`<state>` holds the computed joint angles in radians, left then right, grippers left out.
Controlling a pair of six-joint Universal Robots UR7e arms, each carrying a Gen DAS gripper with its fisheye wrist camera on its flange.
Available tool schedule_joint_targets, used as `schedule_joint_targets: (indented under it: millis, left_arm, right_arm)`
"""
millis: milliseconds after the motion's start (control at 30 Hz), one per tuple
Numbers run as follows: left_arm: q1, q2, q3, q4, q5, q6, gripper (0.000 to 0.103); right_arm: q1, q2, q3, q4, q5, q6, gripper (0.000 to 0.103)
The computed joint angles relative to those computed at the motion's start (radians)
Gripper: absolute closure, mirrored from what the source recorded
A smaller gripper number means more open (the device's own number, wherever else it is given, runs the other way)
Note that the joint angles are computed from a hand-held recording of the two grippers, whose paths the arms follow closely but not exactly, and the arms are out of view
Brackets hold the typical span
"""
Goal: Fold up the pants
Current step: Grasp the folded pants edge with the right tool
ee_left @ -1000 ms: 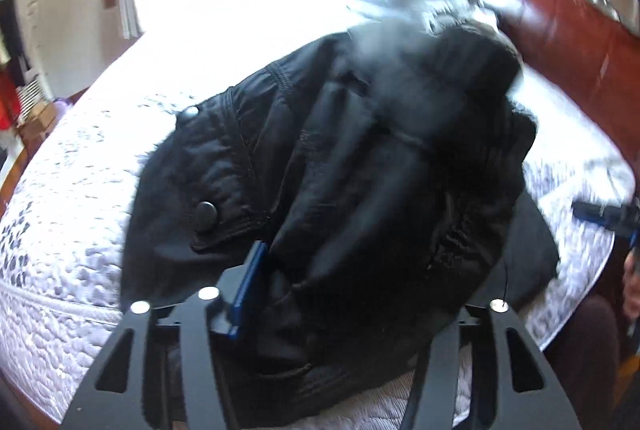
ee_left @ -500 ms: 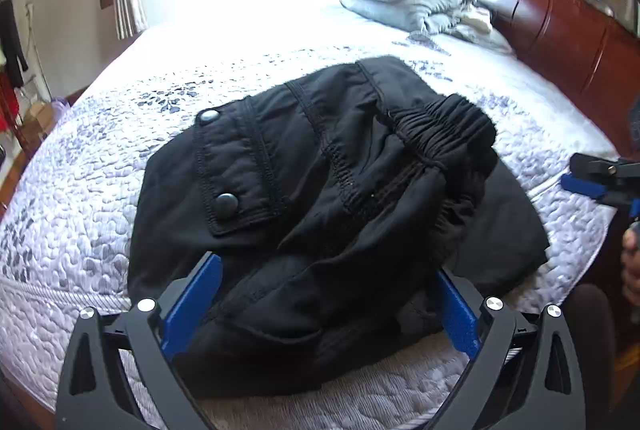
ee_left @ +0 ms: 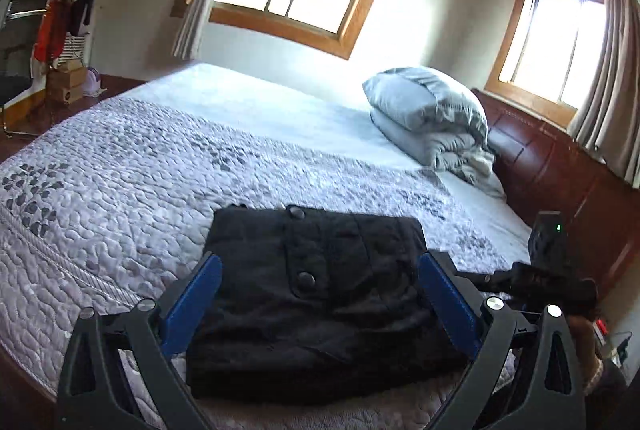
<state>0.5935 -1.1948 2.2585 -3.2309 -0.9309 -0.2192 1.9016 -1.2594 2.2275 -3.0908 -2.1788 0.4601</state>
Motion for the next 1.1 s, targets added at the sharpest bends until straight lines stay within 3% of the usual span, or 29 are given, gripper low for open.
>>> schedule_joint_targets:
  millis: [133,300,433,533,733,800,867,900,1100]
  left_arm:
    - [-0.026,0.002,0.05,-0.201,0.091,0.123,0.004]
    - [-0.038,-0.019,0.094,-0.393,0.079,0.283,0.004]
    - [-0.044,0.004,0.087,-0.494,0.081,0.314,0.004]
    - [-0.027,-0.003,0.051,-0.381,0.054,0.251,0.004]
    - [0.005,0.016,0.017,-0.225,0.093,0.138,0.004]
    - [0.028,0.012,0.004,-0.132,0.109,0.067,0.004]
    - [0.059,0.012,-0.017,-0.011,0.116,-0.027,0.004]
    - [0.076,0.012,-0.028,0.05,0.109,-0.072,0.004]
    - [0.21,0.021,-0.102,0.345,-0.068,-0.274,0.004]
  right_arm:
    - [-0.016,0.013,-0.003,0.043,0.011,-0.011,0.008]
    - [-0.036,0.045,-0.027,0.082,0.032,-0.033,0.007]
    - [-0.057,0.063,-0.031,0.043,0.103,-0.061,0.007]
    - [-0.068,0.076,-0.04,0.025,0.134,-0.048,0.005]
    - [-0.08,0.084,-0.042,-0.022,0.157,-0.052,0.006]
    - [-0.078,0.08,-0.034,-0.037,0.149,-0.058,0.014]
    - [-0.069,0.079,-0.033,-0.035,0.106,-0.058,0.038]
    - [-0.072,0.073,-0.028,-0.035,0.106,-0.058,0.04]
    - [-0.092,0.042,0.005,-0.071,0.151,-0.08,0.061]
